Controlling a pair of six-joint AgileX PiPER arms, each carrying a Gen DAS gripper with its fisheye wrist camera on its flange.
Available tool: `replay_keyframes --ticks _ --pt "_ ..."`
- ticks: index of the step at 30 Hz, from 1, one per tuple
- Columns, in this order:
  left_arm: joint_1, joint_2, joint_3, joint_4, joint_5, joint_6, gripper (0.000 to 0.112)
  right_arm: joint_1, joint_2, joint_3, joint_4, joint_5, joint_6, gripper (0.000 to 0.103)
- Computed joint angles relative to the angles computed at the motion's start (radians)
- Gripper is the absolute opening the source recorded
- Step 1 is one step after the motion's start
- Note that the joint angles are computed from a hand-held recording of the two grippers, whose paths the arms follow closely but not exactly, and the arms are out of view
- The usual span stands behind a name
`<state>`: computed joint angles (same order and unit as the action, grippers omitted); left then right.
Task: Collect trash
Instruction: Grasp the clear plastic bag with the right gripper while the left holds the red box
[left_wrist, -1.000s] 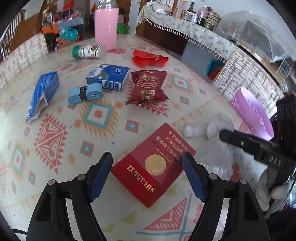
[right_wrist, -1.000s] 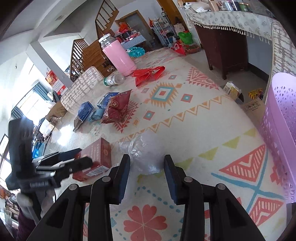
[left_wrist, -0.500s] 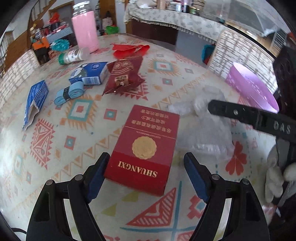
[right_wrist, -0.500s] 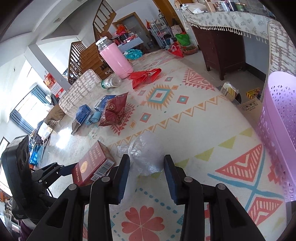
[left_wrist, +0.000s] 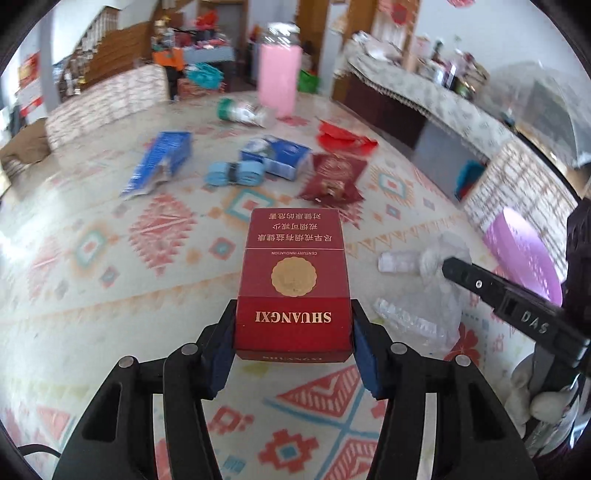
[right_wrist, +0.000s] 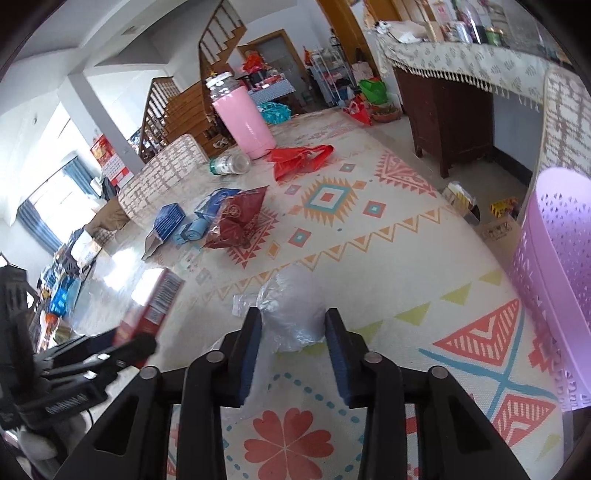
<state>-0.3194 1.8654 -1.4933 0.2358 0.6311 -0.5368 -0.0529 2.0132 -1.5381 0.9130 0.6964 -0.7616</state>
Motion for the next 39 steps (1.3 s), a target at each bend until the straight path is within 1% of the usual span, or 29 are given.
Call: replay_keyframes --ticks 3,7,13,17,19,23,26,31,34,39 --pt "-0.029 -0.066 0.072 0.131 -0.012 -0.156 0.055 0.006 -0.020 0.028 0.020 -0.025 -0.044 0.035" --pt "-0.043 -0.150 0.172 0.214 -0.046 -0.277 0.055 0.011 -0.032 0.047 0.036 -0.039 -0.073 0.034" --pt "-0.067 -0.262 0.285 0.336 -0.041 -0.432 0.055 0.010 -0.057 0.084 0.079 -0.067 -0.125 0.033" --pt "-0.065 -0.343 0.358 0.377 -0.038 -0.499 0.055 0.019 -0.096 0.137 0.142 -0.113 -0.213 0.032" --pt "-0.070 -0.378 0.381 0.399 -0.015 -0.527 0.055 0.021 -0.106 0.144 0.152 -0.120 -0.226 0.032" --pt "-0.089 -0.445 0.430 0.455 0.013 -0.588 0.055 -0.007 -0.149 0.178 0.213 -0.085 -0.268 0.031" --pt "-0.105 -0.466 0.447 0.468 0.012 -0.612 0.055 -0.043 -0.192 0.204 0.244 -0.031 -0.288 0.031" --pt "-0.144 -0.467 0.442 0.473 0.013 -0.620 0.055 -0.091 -0.268 0.253 0.252 0.010 -0.318 0.031" --pt "-0.178 -0.456 0.425 0.483 0.027 -0.623 0.055 -0.120 -0.301 0.280 0.256 0.031 -0.338 0.031" --pt "-0.222 -0.416 0.366 0.454 0.037 -0.578 0.055 -0.195 -0.333 0.298 0.261 0.072 -0.357 0.031"
